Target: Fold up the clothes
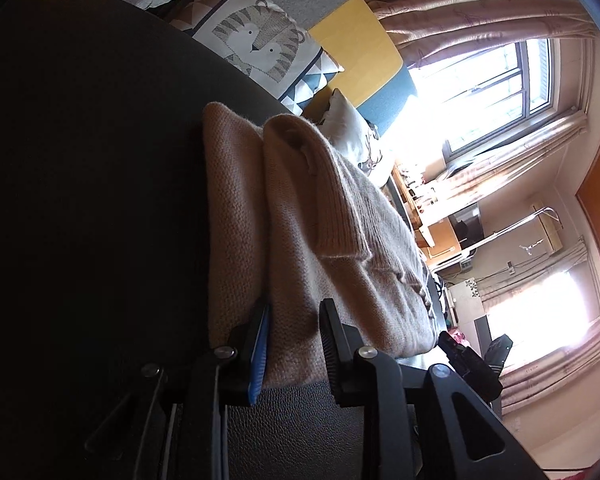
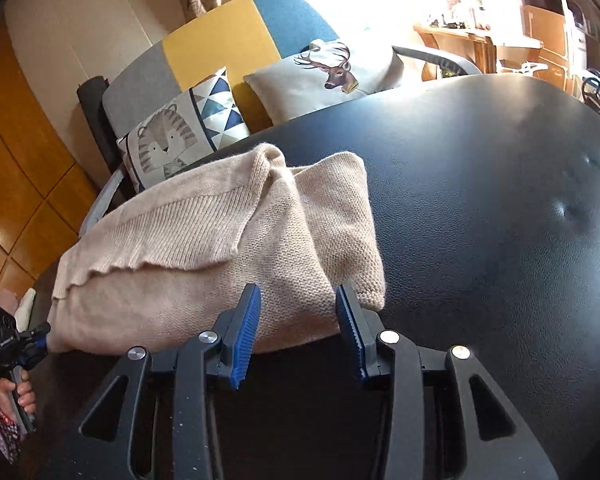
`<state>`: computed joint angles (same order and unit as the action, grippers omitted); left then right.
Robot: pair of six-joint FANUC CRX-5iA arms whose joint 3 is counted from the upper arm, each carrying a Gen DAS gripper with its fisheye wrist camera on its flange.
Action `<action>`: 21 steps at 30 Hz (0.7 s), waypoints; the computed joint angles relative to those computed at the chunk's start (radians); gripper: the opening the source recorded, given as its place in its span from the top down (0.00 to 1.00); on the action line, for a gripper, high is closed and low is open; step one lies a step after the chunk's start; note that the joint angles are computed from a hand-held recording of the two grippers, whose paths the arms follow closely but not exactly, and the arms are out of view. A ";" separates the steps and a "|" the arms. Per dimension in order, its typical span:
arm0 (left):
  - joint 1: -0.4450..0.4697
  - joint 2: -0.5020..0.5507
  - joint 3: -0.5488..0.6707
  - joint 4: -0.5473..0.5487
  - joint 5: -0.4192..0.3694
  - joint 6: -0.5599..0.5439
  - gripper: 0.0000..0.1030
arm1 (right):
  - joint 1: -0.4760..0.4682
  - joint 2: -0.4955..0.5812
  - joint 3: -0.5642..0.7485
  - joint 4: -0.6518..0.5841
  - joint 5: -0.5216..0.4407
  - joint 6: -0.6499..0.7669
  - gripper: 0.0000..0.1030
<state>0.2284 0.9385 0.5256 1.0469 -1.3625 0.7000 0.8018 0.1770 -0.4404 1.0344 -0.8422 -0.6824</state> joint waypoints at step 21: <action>-0.037 -0.122 0.017 -0.349 0.101 -0.164 0.93 | -0.024 -0.045 -0.029 -0.095 0.072 0.081 0.91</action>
